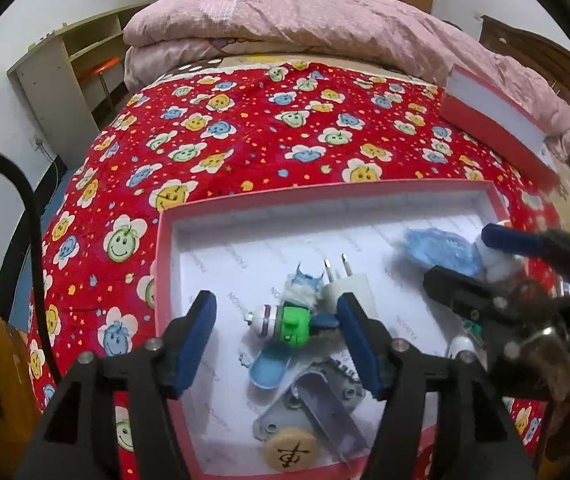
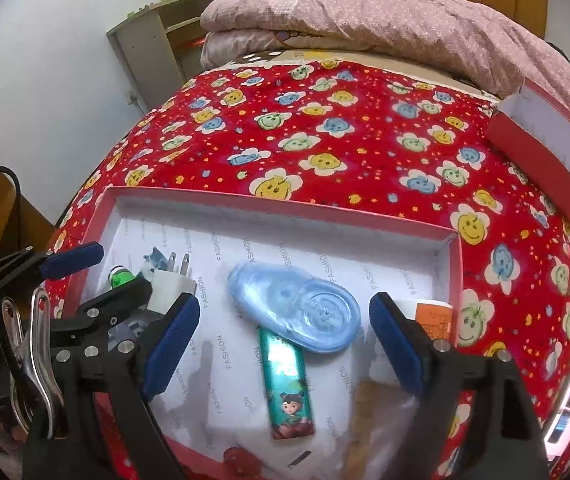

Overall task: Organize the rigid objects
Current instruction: 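Carry the keychain and tape roller into the tray and open both grippers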

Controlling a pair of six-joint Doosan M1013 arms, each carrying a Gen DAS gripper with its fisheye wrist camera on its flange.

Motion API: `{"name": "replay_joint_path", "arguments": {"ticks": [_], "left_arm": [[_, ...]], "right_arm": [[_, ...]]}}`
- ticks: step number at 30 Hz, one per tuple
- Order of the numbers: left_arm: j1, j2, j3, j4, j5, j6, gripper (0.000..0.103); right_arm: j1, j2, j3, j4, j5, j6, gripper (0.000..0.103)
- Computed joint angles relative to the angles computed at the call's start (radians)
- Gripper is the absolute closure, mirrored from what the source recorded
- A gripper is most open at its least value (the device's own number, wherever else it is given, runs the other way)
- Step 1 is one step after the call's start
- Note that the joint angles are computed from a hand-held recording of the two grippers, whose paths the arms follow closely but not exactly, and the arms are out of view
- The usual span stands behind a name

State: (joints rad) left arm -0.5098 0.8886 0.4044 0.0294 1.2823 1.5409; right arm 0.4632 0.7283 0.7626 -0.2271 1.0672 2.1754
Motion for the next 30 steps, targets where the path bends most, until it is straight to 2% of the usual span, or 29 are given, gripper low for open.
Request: {"name": "replay_joint_path", "arguments": {"ticks": [8, 16, 22, 30], "left_arm": [[-0.008, -0.061, 0.108, 0.004, -0.038, 0.006, 0.036], [-0.010, -0.138, 0.232, 0.003, -0.106, -0.019, 0.036], [-0.014, -0.202, 0.330, 0.010, -0.172, -0.027, 0.036], [-0.015, -0.270, 0.442, -0.019, -0.204, -0.038, 0.036]], "right_arm": [[0.013, -0.024, 0.028, -0.019, -0.003, 0.006, 0.014], [0.032, -0.063, 0.081, -0.044, -0.016, 0.030, 0.014], [0.046, -0.101, 0.140, -0.045, -0.060, 0.059, 0.014], [0.072, -0.137, 0.201, -0.051, -0.074, 0.085, 0.014]]}}
